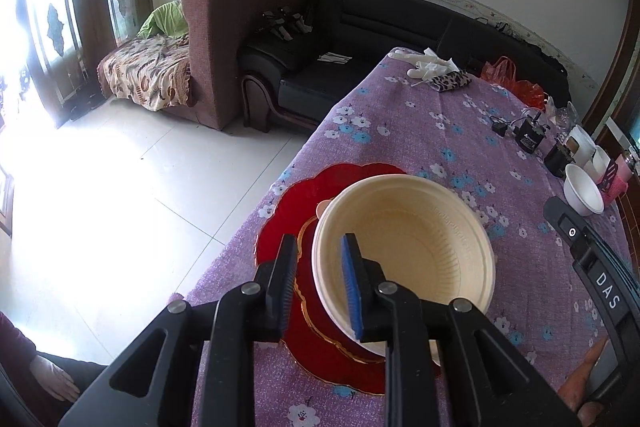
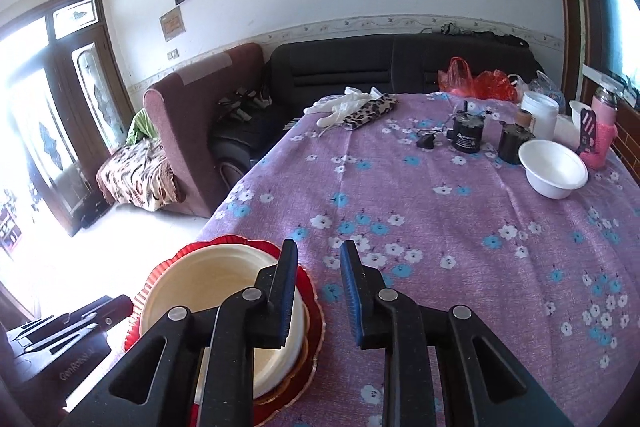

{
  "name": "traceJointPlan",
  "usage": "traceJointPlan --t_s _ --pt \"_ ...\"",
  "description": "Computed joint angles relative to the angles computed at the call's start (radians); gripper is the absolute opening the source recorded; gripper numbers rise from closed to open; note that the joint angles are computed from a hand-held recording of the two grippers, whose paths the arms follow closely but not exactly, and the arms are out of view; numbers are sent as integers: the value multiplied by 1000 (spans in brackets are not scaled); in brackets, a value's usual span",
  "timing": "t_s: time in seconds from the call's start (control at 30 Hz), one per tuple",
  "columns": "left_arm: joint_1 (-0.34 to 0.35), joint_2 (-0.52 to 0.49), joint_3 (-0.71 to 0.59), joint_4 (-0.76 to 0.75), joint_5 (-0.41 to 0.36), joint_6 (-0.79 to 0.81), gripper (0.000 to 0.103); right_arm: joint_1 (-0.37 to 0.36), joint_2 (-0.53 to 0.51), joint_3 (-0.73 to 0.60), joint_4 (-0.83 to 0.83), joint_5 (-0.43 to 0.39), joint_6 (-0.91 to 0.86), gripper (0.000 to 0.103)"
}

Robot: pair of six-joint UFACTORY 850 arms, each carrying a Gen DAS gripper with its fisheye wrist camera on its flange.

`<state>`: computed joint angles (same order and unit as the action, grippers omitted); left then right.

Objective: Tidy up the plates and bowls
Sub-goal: 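Open both tools to release the beige bowl on the stack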

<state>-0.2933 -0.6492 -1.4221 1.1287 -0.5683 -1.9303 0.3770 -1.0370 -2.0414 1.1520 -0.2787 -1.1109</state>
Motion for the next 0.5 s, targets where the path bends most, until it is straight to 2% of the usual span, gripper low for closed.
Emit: traceJointPlan --t_s 0.17,0.23,0.5 --pt "-38 -3 -36 29 -28 -3 35 -49 -4 -4 -13 -22 67 24" --pt "-58 -24 -75 29 -40 24 36 -73 -8 -9 -16 -31 94 24" --pt "-131 -217 -373 -131 -68 315 38 -165 -14 -8 8 -43 109 24"
